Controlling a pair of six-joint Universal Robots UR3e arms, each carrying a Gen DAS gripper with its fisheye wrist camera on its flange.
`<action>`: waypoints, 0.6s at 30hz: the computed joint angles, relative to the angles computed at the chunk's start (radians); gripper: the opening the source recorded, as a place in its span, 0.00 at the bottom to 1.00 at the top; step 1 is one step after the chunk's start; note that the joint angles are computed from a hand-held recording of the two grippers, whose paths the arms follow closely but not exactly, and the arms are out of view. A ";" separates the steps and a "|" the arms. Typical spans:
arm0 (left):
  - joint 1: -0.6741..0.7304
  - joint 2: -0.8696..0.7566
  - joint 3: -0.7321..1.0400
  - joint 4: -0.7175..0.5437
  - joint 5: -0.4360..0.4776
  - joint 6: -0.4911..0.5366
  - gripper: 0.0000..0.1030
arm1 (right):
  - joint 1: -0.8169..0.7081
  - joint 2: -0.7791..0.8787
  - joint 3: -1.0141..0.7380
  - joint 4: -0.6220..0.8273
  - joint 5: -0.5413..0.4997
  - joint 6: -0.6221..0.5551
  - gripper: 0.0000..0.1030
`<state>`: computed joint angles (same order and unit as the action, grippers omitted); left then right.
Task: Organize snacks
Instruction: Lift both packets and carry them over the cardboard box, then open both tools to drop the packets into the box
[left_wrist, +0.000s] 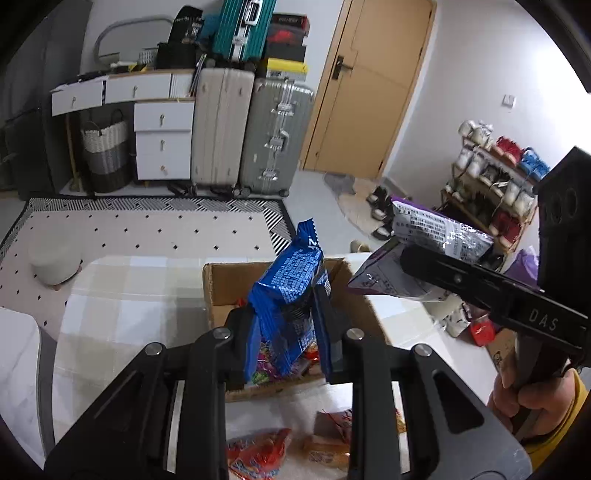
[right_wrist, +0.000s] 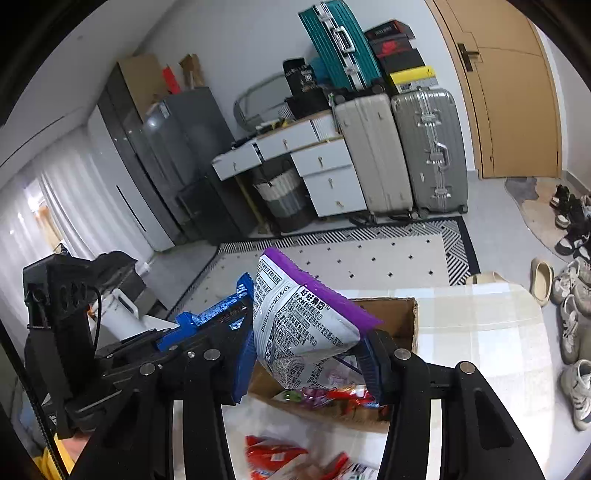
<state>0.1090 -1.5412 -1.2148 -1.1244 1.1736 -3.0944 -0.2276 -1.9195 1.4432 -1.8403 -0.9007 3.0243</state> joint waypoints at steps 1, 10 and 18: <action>-0.020 -0.049 0.030 0.008 0.024 -0.003 0.21 | 0.010 0.023 0.005 -0.020 -0.011 0.008 0.47; -0.067 -0.300 0.133 0.085 0.063 -0.022 0.21 | 0.078 0.208 0.023 -0.158 -0.095 0.045 0.47; -0.073 -0.396 0.126 0.173 0.052 -0.021 0.21 | 0.120 0.281 0.014 -0.210 -0.146 0.062 0.47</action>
<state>0.0361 -1.9375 -1.0885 -0.9517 1.2257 -3.1154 -0.1072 -1.6382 1.4568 -2.0505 -1.0469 3.0867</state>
